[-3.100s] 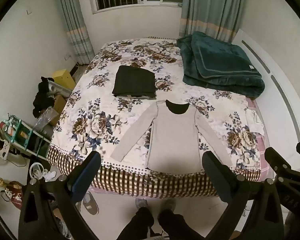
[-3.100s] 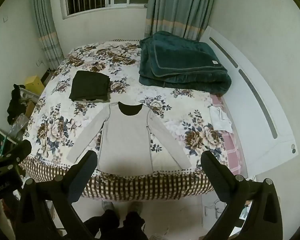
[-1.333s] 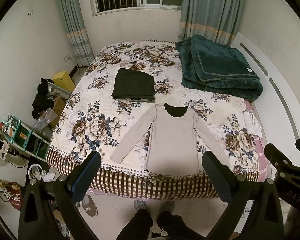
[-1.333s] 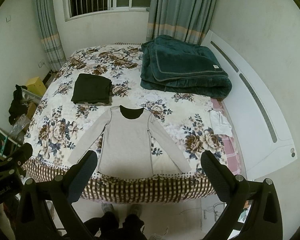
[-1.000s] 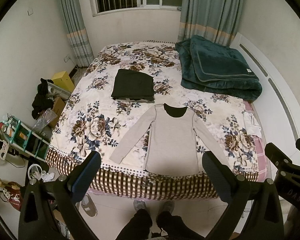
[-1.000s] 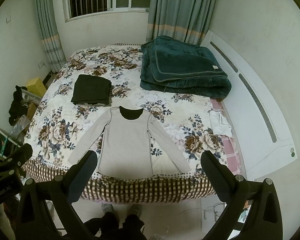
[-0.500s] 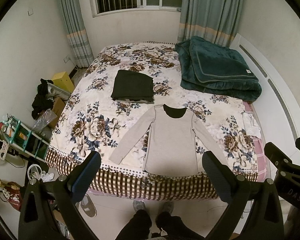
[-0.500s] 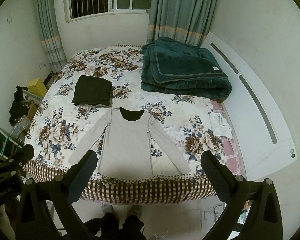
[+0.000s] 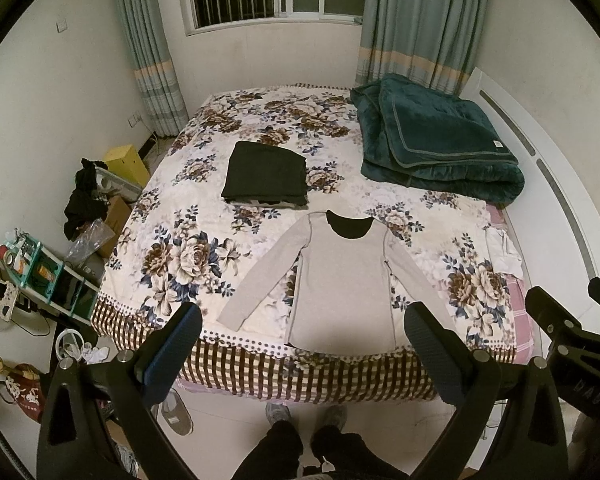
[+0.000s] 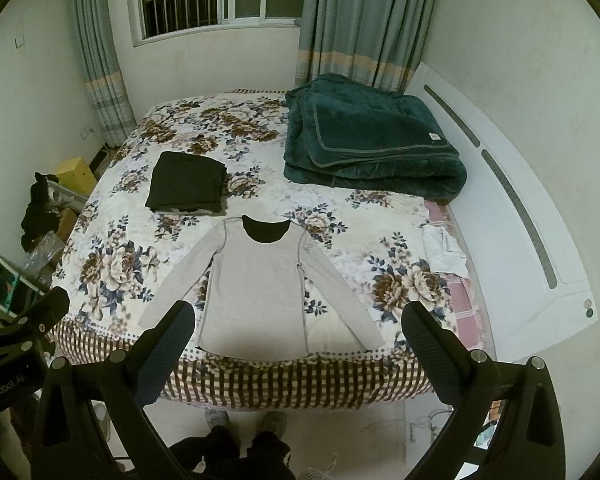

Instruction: Fold small clothes

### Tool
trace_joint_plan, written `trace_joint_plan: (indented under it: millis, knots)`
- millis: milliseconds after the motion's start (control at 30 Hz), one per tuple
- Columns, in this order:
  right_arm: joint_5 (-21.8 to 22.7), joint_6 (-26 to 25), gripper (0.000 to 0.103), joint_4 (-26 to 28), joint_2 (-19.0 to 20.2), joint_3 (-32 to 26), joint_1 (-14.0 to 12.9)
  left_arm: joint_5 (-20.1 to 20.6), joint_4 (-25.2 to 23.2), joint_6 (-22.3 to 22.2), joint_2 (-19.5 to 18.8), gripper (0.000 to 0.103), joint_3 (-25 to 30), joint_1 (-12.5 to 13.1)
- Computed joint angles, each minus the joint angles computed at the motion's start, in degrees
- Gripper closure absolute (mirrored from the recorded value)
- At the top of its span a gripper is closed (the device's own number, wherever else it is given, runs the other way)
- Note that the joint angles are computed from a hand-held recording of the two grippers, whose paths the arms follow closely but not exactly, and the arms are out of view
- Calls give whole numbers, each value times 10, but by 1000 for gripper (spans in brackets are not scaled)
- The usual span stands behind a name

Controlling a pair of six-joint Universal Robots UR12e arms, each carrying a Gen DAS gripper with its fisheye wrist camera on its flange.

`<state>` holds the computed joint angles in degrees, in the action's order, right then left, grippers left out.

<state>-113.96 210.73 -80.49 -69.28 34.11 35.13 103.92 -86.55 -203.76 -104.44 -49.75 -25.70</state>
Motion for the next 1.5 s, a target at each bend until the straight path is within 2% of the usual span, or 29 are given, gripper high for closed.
trace_joint_plan:
  millis: [133,200,300,433,467,500,567,633,800,833,1000,1133,1267,1333,1400,1467,1500]
  knots:
    - [4,-1,0,-11,-5,13,-3,3,-7,-7,-10,0,14,1]
    - [25,8,0,-17,-3,18,-12,15,-6,-16,-23,0,27,-1]
    - [46,16,0,-33,-11,47,-26,52,24,-31,-36,0,18,-6]
    - [93,44,0,-66,-33,131,-70,105,72,-49,-48,0,-22,-10]
    - [100,51,0,-75,-37,150,-77,110,81,-51,-56,0,-28,-8]
    - [113,64,0,-94,-47,194,-94,114,89,-51,-62,0,-36,-6]
    - [128,94,0,-96,-48,228,-110,119,92,-50,-67,0,-52,-5]
    - [149,129,0,-111,-62,286,-137,124,101,-39,-84,0,-63,0]
    - [209,226,0,-175,-85,417,-196,102,90,1,-129,0,-73,14]
    - [215,241,0,-195,-96,456,-216,97,91,9,-138,0,-76,17]
    - [223,335,0,-261,-99,556,-257,56,101,35,-182,0,-82,36]
    - [239,362,0,-304,-88,619,-290,45,106,49,-221,0,-76,41]
    - [269,379,0,-380,-75,677,-320,41,110,51,-247,0,-72,42]
    - [293,380,7,-425,-67,701,-335,42,113,49,-258,0,-70,41]
    - [326,376,14,-494,-58,728,-349,49,109,44,-269,0,-66,38]
    - [338,359,27,-513,-49,732,-355,58,97,32,-277,0,-61,34]
    - [337,343,45,-522,-46,732,-356,59,90,25,-279,0,-58,32]
